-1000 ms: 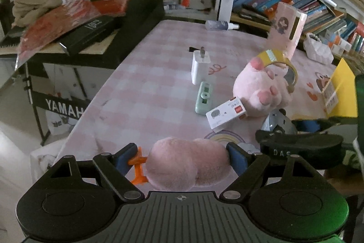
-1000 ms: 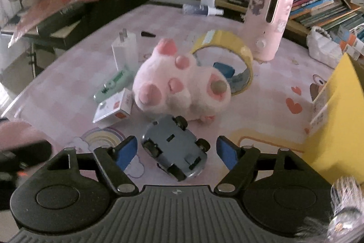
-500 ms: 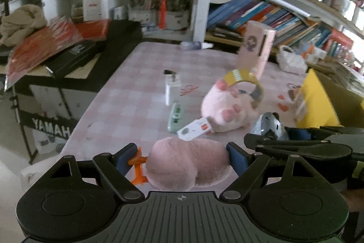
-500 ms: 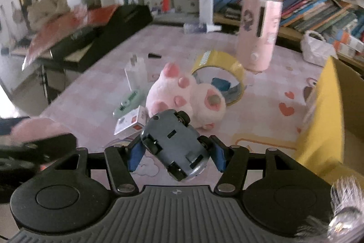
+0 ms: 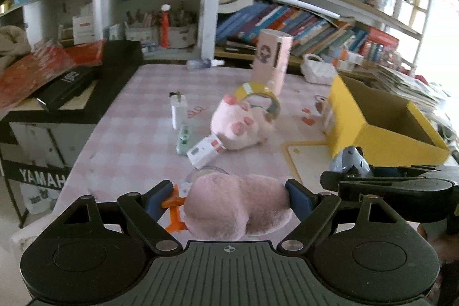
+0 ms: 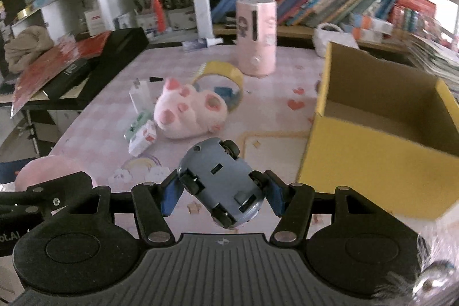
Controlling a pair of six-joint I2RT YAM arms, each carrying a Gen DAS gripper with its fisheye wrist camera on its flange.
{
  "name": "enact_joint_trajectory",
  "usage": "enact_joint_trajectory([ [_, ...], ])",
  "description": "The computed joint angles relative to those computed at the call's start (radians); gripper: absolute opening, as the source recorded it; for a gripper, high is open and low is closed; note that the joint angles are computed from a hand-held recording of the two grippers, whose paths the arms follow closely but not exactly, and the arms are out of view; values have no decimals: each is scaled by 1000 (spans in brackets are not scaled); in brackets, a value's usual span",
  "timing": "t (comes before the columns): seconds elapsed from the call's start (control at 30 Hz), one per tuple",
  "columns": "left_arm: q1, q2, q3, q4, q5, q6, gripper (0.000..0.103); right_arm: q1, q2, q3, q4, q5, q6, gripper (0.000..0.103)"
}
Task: Organize objects
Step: 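Close the left tool on the pink plush while the right tool grasps the grey car, then carry the pink plush and grey car with both tools over the yellow box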
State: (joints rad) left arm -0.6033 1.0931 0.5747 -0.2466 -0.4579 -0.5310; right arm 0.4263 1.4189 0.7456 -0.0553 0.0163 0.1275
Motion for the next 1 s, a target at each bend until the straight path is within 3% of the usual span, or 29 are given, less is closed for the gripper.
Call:
enact_joint_trajectory([
  [0.7,-282,-151,-72,-121,-63,-62,86,109,-494,-296,-253,220,242,58],
  [1.0,-381,-94,-55,-64,-50,-23,86,144,-757,-376,-468,321,366,58],
])
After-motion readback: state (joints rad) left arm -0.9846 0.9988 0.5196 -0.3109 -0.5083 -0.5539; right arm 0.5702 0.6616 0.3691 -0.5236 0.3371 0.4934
